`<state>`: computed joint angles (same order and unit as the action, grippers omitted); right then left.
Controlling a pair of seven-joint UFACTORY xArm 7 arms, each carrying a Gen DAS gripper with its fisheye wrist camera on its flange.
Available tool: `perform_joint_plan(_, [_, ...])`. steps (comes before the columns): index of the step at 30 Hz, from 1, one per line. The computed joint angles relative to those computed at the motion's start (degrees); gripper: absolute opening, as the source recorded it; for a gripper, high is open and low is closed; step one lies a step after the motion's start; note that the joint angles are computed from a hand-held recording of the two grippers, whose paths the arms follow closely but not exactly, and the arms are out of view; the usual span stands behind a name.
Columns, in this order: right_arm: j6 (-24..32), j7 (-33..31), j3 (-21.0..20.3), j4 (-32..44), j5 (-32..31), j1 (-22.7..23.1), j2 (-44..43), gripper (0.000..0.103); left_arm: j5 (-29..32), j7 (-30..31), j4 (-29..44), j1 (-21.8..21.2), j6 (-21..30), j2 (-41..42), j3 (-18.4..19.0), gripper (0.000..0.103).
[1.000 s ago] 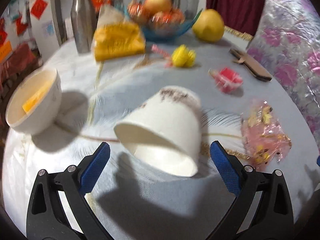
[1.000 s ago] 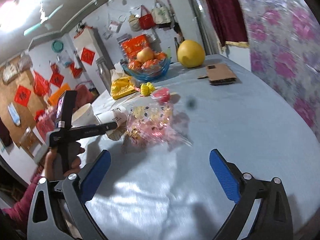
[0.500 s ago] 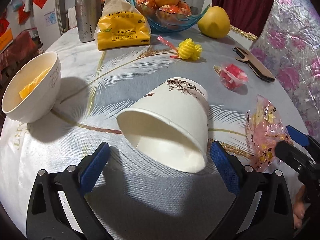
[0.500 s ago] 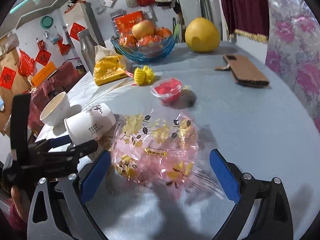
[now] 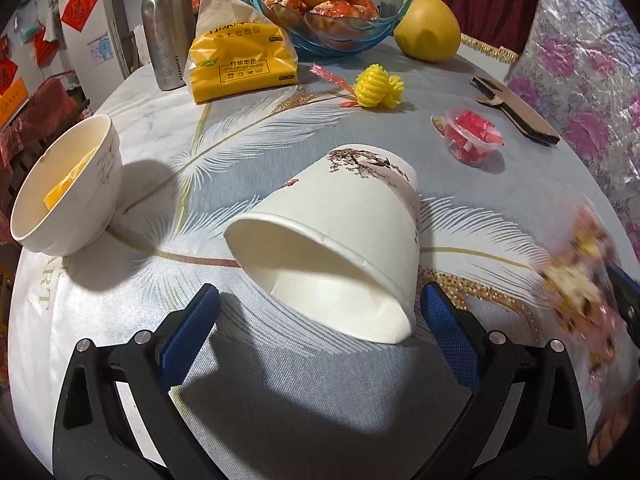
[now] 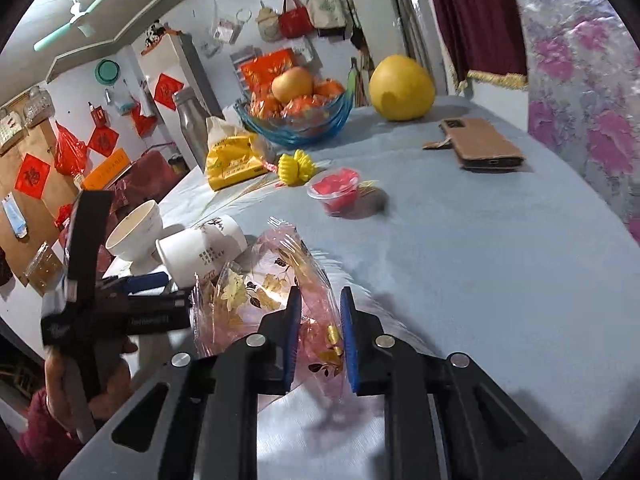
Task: Collect trash
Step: 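Grasp the pink candy bag with the right gripper while the left grasps the white paper cup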
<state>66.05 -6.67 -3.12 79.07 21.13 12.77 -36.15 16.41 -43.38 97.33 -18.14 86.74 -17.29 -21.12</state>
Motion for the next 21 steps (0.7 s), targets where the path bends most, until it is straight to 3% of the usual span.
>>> perform_joint_plan(13, [1.13, 0.7, -3.04, -5.91, 2.14, -0.09, -6.05, 0.021, 0.92, -3.1, -2.07, 2.06, -4.87, -2.07, 0.25, 0.096])
perform_joint_plan(15, [0.98, 0.69, -3.16, -6.35, 2.23, -0.11, -6.8, 0.021, 1.59, -2.19, -3.07, 1.97, -7.27, -3.06, -0.01, 0.08])
perform_joint_plan(19, [1.51, 1.1, -3.73, -6.87, 2.03, -0.36, -8.86, 0.021, 4.76, -0.44, -2.86, 2.43, -8.87, -3.28, -2.25, 0.079])
perform_joint_plan(20, [1.7, 1.19, -3.93, -6.88, 1.89, -0.46, -9.23, 0.021, 5.2, 0.64, -3.14, 2.17, -9.98, -3.61, -2.55, 0.05])
perform_joint_plan(21, [1.94, 1.28, -4.17, -6.89, 1.71, -0.59, -9.68, 0.021, 4.8, 1.79, -3.14, 1.94, -10.36, -3.6, -2.51, 0.04])
